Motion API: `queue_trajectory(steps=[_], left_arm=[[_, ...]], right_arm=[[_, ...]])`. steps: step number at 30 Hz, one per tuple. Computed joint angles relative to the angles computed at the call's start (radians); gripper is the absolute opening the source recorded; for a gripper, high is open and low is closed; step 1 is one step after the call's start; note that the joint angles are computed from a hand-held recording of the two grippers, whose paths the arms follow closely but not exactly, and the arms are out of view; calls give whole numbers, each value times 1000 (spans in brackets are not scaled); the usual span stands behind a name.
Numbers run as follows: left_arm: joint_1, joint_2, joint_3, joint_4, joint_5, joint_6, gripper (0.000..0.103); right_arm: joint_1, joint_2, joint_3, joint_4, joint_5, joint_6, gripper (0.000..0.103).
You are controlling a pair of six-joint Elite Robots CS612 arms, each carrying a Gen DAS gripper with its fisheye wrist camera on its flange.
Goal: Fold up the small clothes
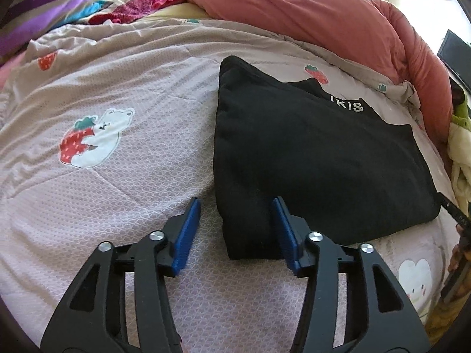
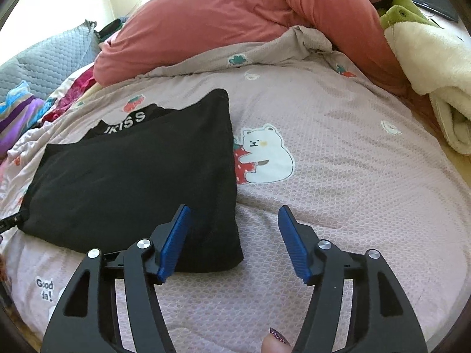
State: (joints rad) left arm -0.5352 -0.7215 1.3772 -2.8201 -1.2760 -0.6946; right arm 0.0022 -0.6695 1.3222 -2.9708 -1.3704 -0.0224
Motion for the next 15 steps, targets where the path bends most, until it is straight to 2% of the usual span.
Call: queue_trajectory(steps=[2,6,11,13,15], left_arm=[[-3,-1,-1,0,8,6,47],[-7,-4,1,-1,26,18,52],[-9,-10,8,-7,38,28,54],[-10,-13,12,-16,40,29,60],[-11,-16,16,-22,48,31,61]], right_arm=[[0,-5,7,-10,6,5,70],[1,-14,17,-30,16,9,73],[3,-22,25,-47,21,8,84],[4,-25,29,-55,22,7,85],[5,-28,31,-56,23,4,85]])
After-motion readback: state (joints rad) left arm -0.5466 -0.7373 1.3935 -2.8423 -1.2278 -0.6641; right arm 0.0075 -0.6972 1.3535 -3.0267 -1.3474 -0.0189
